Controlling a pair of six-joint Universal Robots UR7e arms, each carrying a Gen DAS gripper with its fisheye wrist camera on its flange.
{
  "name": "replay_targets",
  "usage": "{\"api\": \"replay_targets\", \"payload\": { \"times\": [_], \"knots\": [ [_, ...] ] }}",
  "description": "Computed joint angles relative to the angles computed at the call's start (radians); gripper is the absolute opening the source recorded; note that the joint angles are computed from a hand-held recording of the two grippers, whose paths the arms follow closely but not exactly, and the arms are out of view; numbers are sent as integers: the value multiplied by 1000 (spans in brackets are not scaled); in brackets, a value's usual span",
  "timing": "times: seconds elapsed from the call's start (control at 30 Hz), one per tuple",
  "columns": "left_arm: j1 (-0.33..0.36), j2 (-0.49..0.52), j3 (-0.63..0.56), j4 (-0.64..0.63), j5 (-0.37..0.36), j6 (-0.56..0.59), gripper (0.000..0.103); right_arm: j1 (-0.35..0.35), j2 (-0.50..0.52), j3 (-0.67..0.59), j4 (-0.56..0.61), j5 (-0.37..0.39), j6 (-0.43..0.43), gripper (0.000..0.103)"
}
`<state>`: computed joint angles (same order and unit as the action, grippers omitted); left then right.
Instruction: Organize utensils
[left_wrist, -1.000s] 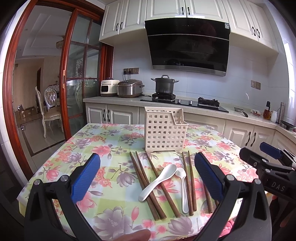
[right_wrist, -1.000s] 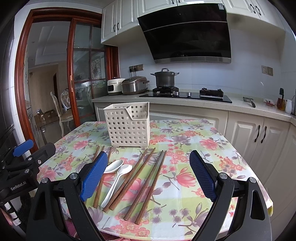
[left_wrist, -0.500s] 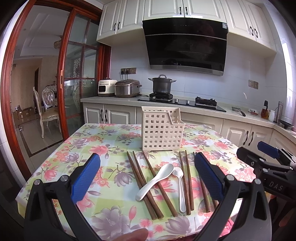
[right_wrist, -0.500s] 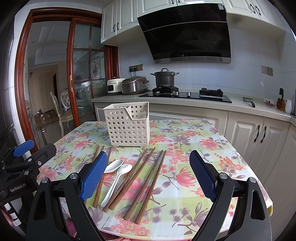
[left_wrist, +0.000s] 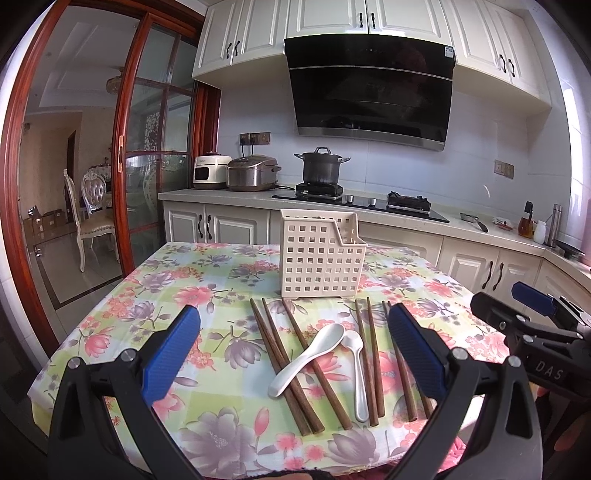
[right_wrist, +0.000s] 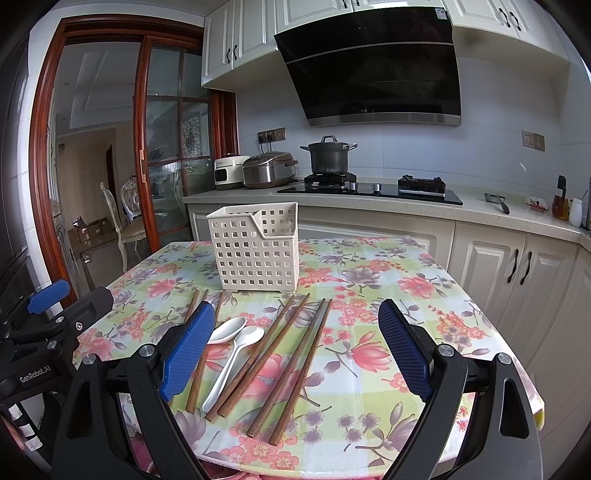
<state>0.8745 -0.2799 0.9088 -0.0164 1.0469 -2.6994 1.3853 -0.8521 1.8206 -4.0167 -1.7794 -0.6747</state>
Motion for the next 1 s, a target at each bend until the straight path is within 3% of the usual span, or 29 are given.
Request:
{"api": "replay_targets", "payload": {
  "times": [0.53,0.87,1.0],
  "knots": [
    [10,23,-44,43,2,-14,98,-2,-7,9,16,-10,13,85],
    [26,94,-191,187,-7,-73,98,-16,-26,-35,127,-36,72,85],
    [34,153,-320,292,-24,-98,98,-31,-32,-73,226,-64,116,85]
  ]
}}
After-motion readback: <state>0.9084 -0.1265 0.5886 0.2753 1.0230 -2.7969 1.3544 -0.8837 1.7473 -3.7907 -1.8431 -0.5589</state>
